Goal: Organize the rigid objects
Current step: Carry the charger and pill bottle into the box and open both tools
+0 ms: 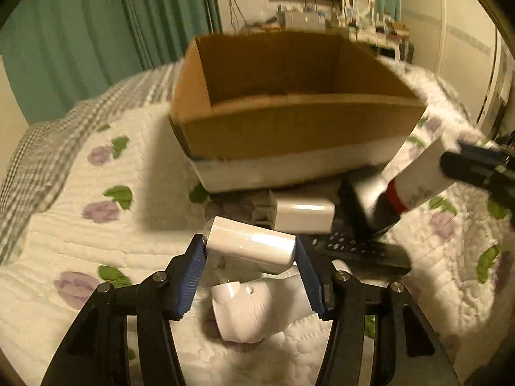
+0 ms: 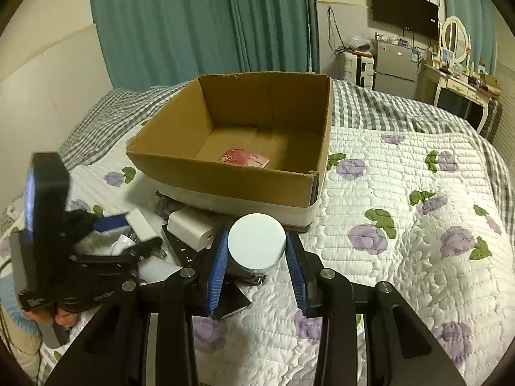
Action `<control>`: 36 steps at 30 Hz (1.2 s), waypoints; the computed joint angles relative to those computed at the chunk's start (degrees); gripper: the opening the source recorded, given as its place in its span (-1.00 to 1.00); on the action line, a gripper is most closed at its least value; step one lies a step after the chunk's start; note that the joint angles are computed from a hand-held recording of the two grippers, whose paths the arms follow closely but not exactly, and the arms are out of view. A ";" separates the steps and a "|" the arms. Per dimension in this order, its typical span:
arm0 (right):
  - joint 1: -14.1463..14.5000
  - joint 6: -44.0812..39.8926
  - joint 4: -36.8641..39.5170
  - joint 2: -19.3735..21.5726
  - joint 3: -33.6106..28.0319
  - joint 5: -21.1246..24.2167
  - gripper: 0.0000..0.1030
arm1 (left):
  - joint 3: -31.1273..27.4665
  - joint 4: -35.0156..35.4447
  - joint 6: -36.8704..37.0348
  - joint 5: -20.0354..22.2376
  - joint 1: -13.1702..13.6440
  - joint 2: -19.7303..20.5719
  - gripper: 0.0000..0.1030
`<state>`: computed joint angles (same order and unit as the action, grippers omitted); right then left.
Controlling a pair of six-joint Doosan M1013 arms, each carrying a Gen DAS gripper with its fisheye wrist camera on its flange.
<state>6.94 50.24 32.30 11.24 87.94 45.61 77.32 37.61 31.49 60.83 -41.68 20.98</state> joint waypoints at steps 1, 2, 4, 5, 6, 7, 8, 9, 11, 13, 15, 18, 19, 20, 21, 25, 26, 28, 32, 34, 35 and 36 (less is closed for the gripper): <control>0.03 0.17 -0.14 -0.21 0.10 -0.04 -0.31 | 0.11 0.61 -0.64 -0.27 -0.27 -0.33 0.10; 0.02 0.28 -0.14 -0.52 0.23 -0.11 -0.31 | 0.21 1.15 -1.11 -0.34 -0.41 -0.63 0.10; -0.01 0.47 -0.26 -1.17 0.60 -0.59 -0.31 | 0.13 2.98 -2.49 -0.03 -1.01 -1.25 0.10; -0.05 0.54 -0.42 -1.59 0.79 -0.85 -0.31 | 0.10 3.88 -3.36 -0.20 -1.41 -1.64 0.10; -0.09 0.54 -0.50 -1.89 0.95 -1.03 -0.31 | 0.09 4.74 -3.98 -0.53 -1.64 -2.15 0.10; -0.16 0.57 -0.49 -2.22 1.04 -1.11 -0.31 | 0.01 5.64 -4.39 -0.81 -1.73 -2.48 0.10; -0.28 0.47 -0.20 -2.56 1.05 -1.13 -0.31 | -0.54 6.55 -4.62 -0.76 -2.01 -2.51 0.10; -0.40 0.19 0.27 -2.90 0.98 -1.29 -0.31 | -1.22 7.71 -4.84 -0.44 -2.37 -2.55 0.10; -0.45 -0.33 0.80 -3.28 0.70 -1.73 -0.31 | -1.98 9.10 -4.62 -0.80 -2.41 -2.78 0.10; -0.43 -1.11 1.26 -3.43 0.06 -2.08 -0.31 | -3.10 9.37 -3.96 -1.65 -1.95 -2.83 0.10; -0.51 -1.73 2.21 -3.19 -1.06 -1.92 -0.31 | -4.71 9.26 -2.81 -1.99 -1.43 -2.43 0.10; -0.66 -3.39 4.39 -2.26 -3.47 -1.72 -0.31 | -8.37 7.65 -0.45 -1.47 0.19 -0.74 0.10; -0.65 -3.75 4.53 -2.07 -3.99 -1.90 -0.31 | -9.31 6.90 0.40 -1.77 0.81 -0.25 0.10; -0.47 -4.16 4.53 -1.65 -4.92 -2.49 -0.31 | -10.10 6.47 0.91 -1.88 1.18 0.18 0.10; -0.34 -4.57 4.63 -1.28 -5.65 -2.78 -0.31 | -11.37 6.06 1.58 -1.83 1.76 0.94 0.10; 0.24 -5.19 4.30 1.62 -10.18 -3.66 -0.31 | -16.53 2.76 5.75 -1.20 4.08 4.27 0.10; 0.43 -4.94 3.91 2.35 -11.12 -3.75 -0.31 | -17.68 2.21 6.60 -1.04 4.61 5.13 0.10; 0.81 -4.10 3.01 4.17 -13.35 -3.51 -0.31 | -19.89 1.64 8.57 -0.32 5.48 7.01 0.10; 1.63 -1.42 0.67 8.47 -17.80 -2.73 -0.31 | -20.73 -0.03 9.76 -1.13 6.83 9.27 0.10; 1.89 -0.86 0.17 10.13 -19.12 -2.65 -0.31 | -19.90 -1.22 10.05 -2.02 7.29 9.55 0.10; 2.06 -0.44 -0.16 11.12 -19.78 -2.58 -0.31 | -20.04 -1.72 10.42 -1.69 7.46 10.01 0.11; 2.12 -0.15 -0.29 11.81 -20.18 -2.43 -0.31 | -19.91 -2.12 10.74 -1.51 7.63 10.39 0.11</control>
<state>9.06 50.09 32.01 23.05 67.77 43.18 57.41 35.49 42.23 59.33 -34.05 31.37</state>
